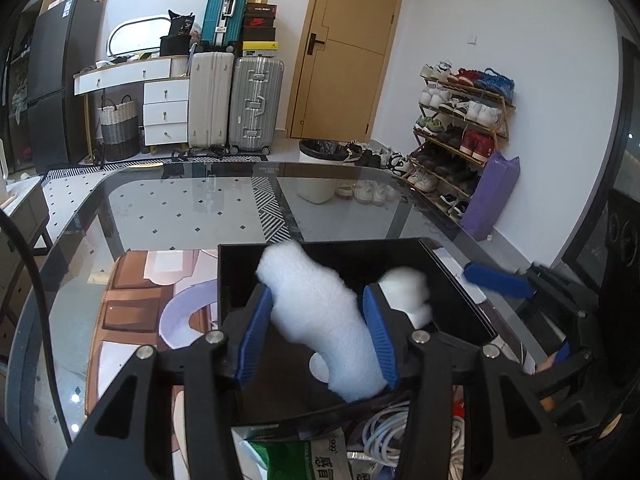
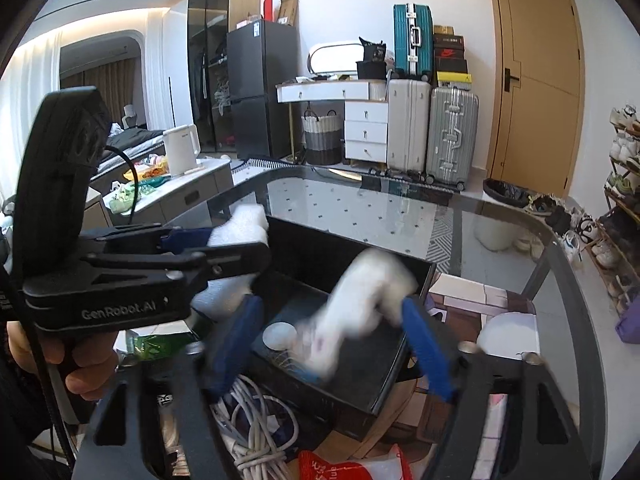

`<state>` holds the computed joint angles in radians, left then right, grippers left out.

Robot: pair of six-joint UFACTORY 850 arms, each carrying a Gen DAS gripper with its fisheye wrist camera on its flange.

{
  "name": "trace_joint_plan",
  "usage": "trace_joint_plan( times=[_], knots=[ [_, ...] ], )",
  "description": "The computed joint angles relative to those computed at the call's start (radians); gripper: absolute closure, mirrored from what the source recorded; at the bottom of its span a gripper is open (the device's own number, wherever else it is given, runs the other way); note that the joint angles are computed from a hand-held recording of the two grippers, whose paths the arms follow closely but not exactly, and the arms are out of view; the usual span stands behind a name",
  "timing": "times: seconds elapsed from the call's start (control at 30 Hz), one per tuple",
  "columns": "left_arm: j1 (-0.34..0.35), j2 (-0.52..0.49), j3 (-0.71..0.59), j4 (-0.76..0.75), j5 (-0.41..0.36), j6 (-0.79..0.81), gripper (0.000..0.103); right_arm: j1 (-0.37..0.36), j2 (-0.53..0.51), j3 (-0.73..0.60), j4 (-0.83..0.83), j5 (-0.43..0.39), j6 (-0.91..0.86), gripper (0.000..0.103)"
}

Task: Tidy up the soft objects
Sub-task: 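Carry the foam sleeve and plush doll into the black box and release both, then move the right gripper to the red balloon snack bag and grasp it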

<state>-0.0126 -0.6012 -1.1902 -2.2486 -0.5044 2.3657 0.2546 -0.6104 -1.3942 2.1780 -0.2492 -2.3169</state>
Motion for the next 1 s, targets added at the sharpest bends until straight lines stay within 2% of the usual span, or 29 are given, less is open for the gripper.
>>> trace_joint_plan(
  times=[0.1,0.17,0.23,0.33,0.47,0.6,0.77,1.0],
  knots=[
    [-0.01,0.018,0.024,-0.079,0.013,0.097,0.037,-0.007,0.023,0.034,0.137,-0.024,-0.111,0.015],
    [-0.011,0.029,0.039,-0.091,0.005,0.122,0.035,-0.01,0.042,0.059,0.195,-0.028,-0.154,0.013],
    [-0.013,0.045,0.058,-0.114,0.002,0.154,0.019,-0.013,0.061,0.084,0.232,-0.033,-0.179,0.006],
    [-0.003,0.063,0.091,-0.132,-0.041,0.175,0.004,-0.026,0.089,0.122,0.12,-0.06,-0.063,0.003],
    [0.009,0.073,0.11,-0.051,-0.058,0.104,0.0,-0.033,0.138,0.196,0.131,-0.094,-0.076,0.001],
    [0.009,0.096,0.149,-0.095,-0.058,0.168,0.0,-0.033,0.182,0.263,0.194,-0.105,-0.127,0.001],
    [0.03,0.131,0.199,-0.067,-0.064,0.164,0.0,-0.036,0.225,0.327,0.268,-0.104,-0.173,0.001],
    [0.055,0.167,0.269,-0.121,-0.054,0.254,0.0,-0.033,0.247,0.368,0.304,-0.086,-0.199,0.001]
  ],
)
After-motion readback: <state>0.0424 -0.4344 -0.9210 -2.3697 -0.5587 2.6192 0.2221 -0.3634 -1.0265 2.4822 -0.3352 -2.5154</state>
